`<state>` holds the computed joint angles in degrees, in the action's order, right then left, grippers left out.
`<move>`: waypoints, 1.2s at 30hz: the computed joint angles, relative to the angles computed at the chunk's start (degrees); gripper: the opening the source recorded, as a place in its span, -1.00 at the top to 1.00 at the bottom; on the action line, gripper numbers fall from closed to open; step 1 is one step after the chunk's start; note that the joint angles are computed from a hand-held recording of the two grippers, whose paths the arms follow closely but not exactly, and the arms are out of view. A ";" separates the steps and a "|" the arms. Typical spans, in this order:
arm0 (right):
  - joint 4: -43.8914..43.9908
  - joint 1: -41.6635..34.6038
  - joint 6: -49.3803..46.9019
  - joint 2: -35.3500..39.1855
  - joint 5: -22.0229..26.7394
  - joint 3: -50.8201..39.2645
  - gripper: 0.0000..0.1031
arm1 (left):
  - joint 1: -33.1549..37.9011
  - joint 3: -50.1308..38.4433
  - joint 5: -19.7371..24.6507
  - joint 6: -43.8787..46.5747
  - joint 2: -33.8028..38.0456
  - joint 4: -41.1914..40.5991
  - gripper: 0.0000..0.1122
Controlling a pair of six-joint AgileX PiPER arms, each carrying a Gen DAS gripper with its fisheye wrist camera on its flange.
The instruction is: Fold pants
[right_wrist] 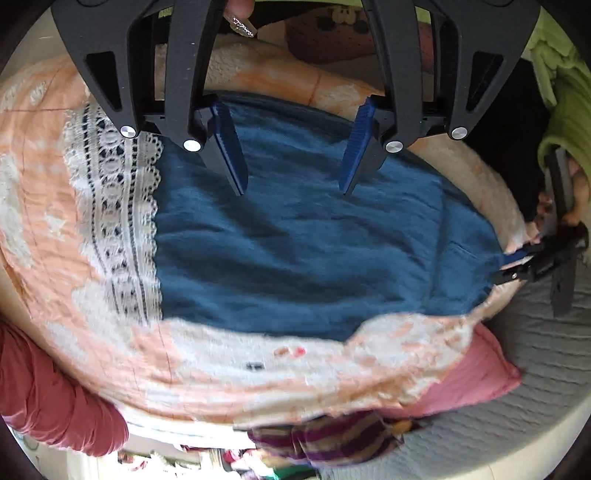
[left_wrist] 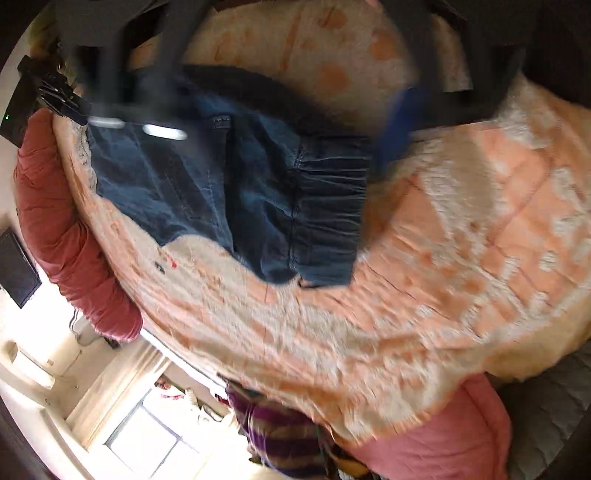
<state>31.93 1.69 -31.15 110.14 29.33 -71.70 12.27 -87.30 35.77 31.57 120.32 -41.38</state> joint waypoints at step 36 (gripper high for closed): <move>1.32 -3.28 -3.44 -2.07 3.94 1.64 0.13 | -17.25 3.38 2.32 19.30 -4.12 4.68 -0.29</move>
